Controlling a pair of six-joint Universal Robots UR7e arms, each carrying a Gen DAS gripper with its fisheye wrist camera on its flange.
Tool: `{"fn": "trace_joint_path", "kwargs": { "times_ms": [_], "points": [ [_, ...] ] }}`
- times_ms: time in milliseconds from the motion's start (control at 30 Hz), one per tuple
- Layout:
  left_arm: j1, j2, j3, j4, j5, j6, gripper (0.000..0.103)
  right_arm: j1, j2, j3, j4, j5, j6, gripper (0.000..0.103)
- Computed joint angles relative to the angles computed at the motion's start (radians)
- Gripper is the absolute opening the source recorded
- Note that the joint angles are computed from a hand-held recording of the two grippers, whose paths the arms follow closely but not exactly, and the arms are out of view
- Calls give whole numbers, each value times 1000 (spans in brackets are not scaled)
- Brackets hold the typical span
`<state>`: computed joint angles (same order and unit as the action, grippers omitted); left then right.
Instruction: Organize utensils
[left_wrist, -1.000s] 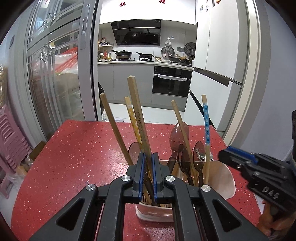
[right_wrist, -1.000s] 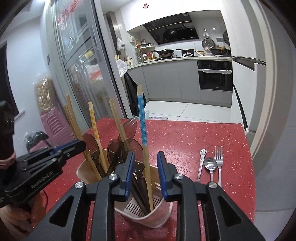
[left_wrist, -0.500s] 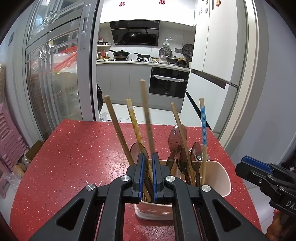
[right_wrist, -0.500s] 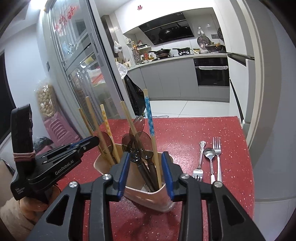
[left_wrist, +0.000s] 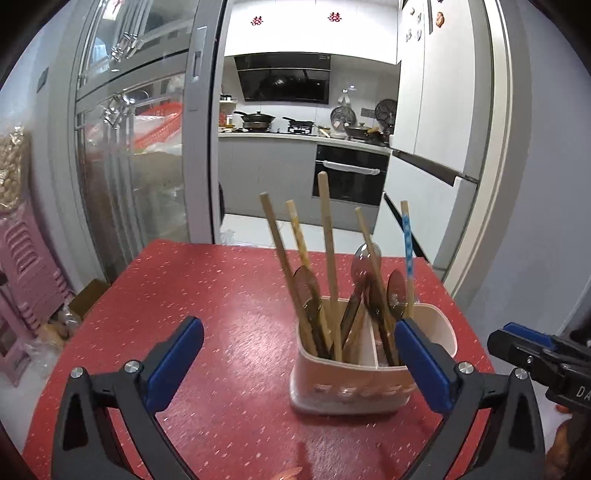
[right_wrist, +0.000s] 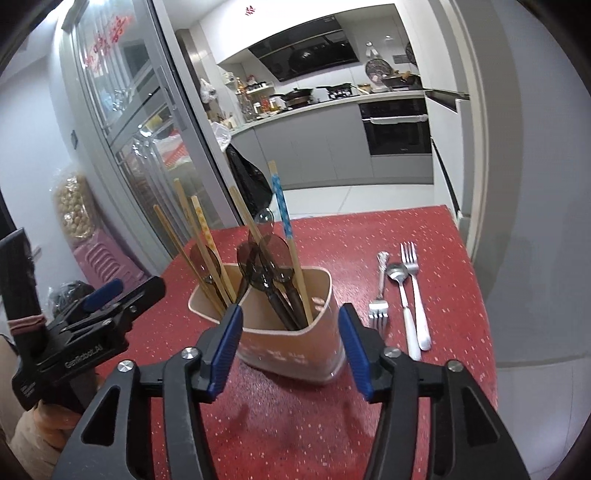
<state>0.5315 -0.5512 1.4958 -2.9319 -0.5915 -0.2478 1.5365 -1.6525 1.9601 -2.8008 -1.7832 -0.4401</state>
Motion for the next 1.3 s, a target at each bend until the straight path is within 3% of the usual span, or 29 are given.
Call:
{"fn": "trace_joint_path", "kwargs": {
  "times_ms": [67, 133, 500, 533, 567, 667, 1000, 1300],
  "points": [
    [4, 7, 9, -3, -3, -16, 103, 11, -6, 9, 0, -35, 11, 76],
    [7, 12, 18, -6, -5, -32, 103, 22, -14, 28, -22, -61, 11, 80],
    [7, 56, 52, -42, 32, -36, 103, 97, -46, 132, -185, -207, 13, 88],
    [5, 56, 64, -56, 40, -29, 103, 102, -48, 141, -206, -218, 14, 100],
    [1, 53, 73, -65, 48, -23, 103, 105, -48, 147, -219, -224, 15, 103],
    [-12, 30, 123, -99, 58, -19, 103, 123, -42, 166, -291, -252, 0, 103],
    [-76, -42, 210, -93, 121, -64, 103, 181, -23, 186, -375, -348, -35, 103],
    [-89, -79, 232, -32, 103, -120, 103, 206, 2, 186, -444, -423, -69, 103]
  ]
}}
